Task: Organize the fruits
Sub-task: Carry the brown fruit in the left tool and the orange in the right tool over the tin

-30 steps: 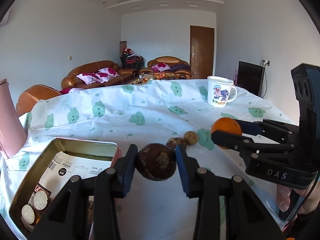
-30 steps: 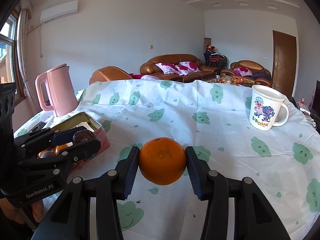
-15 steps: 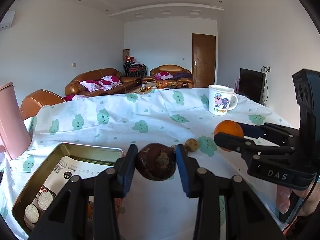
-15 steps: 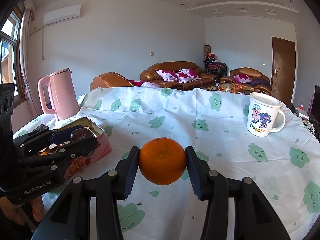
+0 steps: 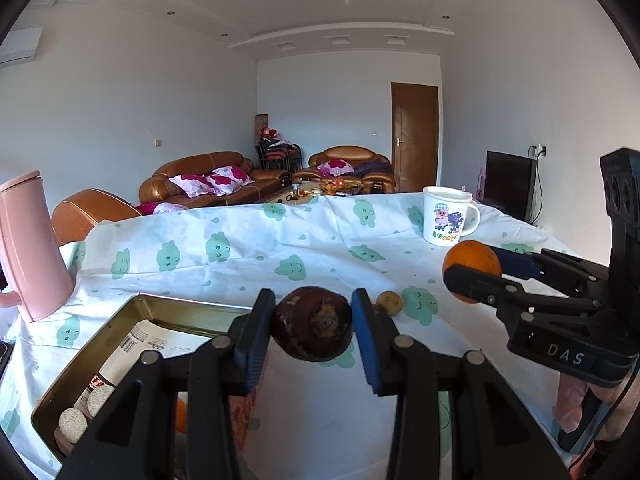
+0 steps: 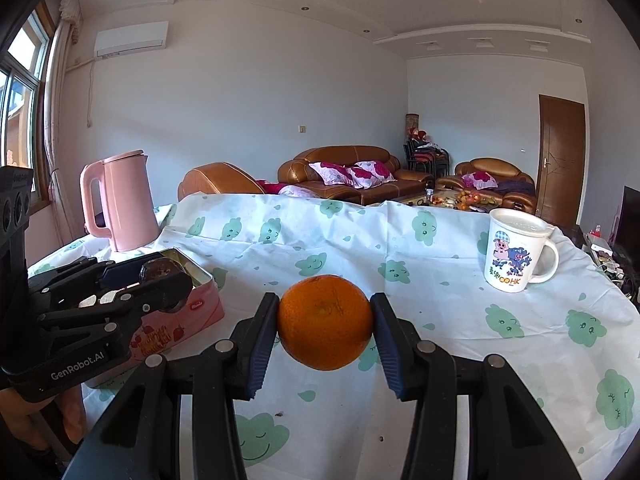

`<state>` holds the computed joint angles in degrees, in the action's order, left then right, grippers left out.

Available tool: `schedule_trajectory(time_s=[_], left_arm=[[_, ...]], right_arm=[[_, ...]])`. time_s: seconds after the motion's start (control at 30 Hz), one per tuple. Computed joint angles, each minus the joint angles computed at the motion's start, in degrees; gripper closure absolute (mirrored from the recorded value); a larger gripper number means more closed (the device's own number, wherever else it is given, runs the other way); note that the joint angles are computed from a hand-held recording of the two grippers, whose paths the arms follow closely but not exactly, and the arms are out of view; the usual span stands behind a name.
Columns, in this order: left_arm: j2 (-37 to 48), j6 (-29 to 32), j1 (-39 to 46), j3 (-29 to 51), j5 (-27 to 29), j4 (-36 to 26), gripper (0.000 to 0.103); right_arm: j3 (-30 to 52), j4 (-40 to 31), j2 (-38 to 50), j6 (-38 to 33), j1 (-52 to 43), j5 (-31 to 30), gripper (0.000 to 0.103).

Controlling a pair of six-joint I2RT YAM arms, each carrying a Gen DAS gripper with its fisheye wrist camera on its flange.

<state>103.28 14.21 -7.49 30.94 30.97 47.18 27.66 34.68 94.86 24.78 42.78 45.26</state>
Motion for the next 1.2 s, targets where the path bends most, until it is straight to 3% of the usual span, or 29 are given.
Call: schedule_trajectory(time_s=[0.23,0.73,1.2], left_arm=[[-0.5,-0.5,0.5,-2.3,0.2,4.2,0.062],[-3.5,-0.2,13.8,3.9,7.5,-7.2,0.062],[4.7,1.4,17.7,15.9,5.0,-17.2,0.062]], right_arm=[[0.5,-0.5,0.3,-0.2,1.1,2.4,0.054],[9.5,-2.2,5.7,-3.1,1.8,-4.1,0.054],[24.5,-8.3,14.8,-6.5,1.4,-11.0,0.054]])
